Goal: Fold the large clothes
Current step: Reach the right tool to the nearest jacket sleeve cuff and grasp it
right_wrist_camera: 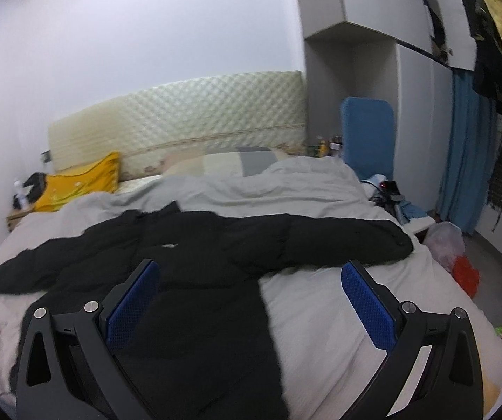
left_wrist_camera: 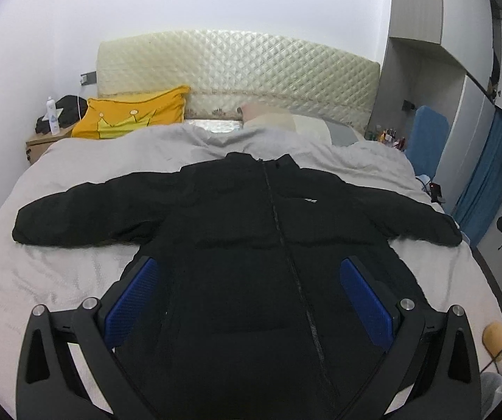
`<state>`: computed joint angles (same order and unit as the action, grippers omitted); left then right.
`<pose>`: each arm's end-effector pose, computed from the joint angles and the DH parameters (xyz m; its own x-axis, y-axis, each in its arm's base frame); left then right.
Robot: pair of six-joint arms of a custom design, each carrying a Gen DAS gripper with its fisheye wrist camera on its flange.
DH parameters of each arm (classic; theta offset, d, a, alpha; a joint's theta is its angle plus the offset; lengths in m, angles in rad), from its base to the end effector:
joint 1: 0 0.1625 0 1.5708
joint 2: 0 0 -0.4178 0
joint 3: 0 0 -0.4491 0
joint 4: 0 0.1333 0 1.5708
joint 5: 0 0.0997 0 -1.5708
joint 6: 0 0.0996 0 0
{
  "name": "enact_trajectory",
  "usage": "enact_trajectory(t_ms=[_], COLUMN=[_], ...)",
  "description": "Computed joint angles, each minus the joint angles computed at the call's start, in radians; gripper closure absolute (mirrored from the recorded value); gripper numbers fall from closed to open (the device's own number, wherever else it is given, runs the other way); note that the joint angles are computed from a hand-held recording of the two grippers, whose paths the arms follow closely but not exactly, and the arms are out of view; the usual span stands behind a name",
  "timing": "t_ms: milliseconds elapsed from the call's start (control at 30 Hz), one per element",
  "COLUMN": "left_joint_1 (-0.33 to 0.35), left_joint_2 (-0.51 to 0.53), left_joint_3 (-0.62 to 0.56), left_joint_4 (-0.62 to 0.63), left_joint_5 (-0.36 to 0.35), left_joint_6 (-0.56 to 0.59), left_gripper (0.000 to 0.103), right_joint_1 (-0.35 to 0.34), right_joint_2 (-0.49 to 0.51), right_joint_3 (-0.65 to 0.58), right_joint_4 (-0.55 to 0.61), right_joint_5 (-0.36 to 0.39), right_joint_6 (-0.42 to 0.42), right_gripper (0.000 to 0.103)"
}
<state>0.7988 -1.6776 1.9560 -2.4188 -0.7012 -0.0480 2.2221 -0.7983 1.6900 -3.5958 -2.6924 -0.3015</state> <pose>-0.2028 -0.5085 0.4542 -0.7770 0.1256 -0.6168 0.5508 0.6101 -0.5695 0.4318 -0.4946 0.1842 -0.7258 0.2682 0.6334 -0.4947 0.4363 -0.7516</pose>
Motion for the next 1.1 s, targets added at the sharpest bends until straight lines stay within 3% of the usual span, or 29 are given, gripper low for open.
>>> enact_trajectory(t_ms=[100,200,367,500,600,700,833,933,1100], left_joint_1=[0.032,0.048,0.082,0.103,0.117,0.132,0.135,0.135,0.147], left_joint_2=[0.03,0.056,0.077,0.087,0.088,0.083,0.084,0.087,0.103], left_joint_3=[-0.013,-0.018,-0.033,-0.036,-0.031,-0.029,-0.018,-0.009,-0.01], left_joint_4=[-0.075,-0.142,-0.161,-0.167,-0.157,-0.146,-0.181,-0.206,-0.218], left_joint_5=[-0.039,-0.042,-0.087,-0.088,-0.099,-0.124,-0.13,-0.118,-0.111], left_joint_6=[0.082,0.143,0.1,0.1,0.09,0.068,0.083,0.107,0.114], left_gripper=[0.0,0.0,0.0,0.0,0.0,0.0,0.0,0.0,0.0], right_joint_1=[-0.049,-0.095,-0.179,-0.271,-0.336,-0.408,-0.508,-0.565,-0.669], right_joint_2=[-0.007,-0.03,-0.077,-0.151,-0.174,-0.22,-0.285,-0.316,-0.363], right_joint_3=[-0.003,0.008,0.038,0.091,0.106,0.137,0.207,0.242,0.299], right_joint_4=[-0.058,-0.033,0.016,0.154,0.18,0.269,0.254,0.209,0.071], right_joint_5=[0.013,0.022,0.079,0.196,0.238,0.286,0.422,0.481,0.663], right_joint_6=[-0.028,0.017,0.077,0.254,0.326,0.468,0.593,0.608,0.658], right_gripper=[0.0,0.0,0.0,0.0,0.0,0.0,0.0,0.0,0.0])
